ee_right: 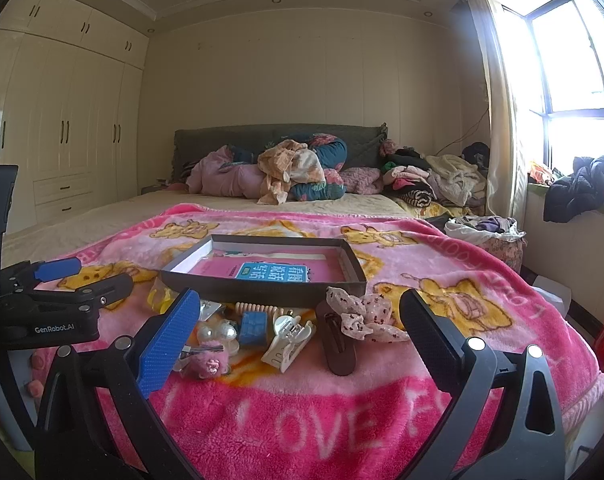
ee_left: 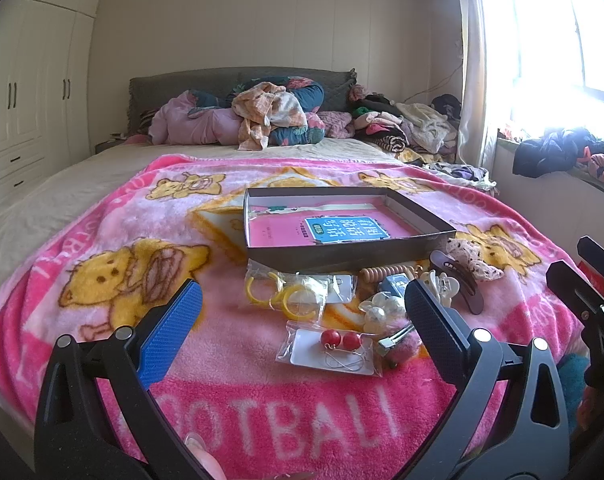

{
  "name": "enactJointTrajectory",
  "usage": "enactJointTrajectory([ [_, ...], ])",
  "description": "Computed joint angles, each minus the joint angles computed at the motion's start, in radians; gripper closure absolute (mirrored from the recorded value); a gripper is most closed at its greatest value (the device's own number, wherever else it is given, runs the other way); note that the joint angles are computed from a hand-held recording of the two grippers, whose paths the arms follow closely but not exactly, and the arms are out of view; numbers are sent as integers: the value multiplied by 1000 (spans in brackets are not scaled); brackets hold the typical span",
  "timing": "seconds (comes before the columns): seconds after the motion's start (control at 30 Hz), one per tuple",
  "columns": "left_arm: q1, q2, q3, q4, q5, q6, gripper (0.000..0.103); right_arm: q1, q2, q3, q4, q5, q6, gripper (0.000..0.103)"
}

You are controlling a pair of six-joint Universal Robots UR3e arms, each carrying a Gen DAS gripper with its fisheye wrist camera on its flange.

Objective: Organize jewelry

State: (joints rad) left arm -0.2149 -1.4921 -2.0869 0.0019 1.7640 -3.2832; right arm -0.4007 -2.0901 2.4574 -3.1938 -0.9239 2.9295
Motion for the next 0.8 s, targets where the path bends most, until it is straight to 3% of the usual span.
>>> enactJointTrajectory([
  [0.8, -11, -10, 11, -4, 5, -2, 10, -3, -1, -5, 16, 4, -5, 6],
])
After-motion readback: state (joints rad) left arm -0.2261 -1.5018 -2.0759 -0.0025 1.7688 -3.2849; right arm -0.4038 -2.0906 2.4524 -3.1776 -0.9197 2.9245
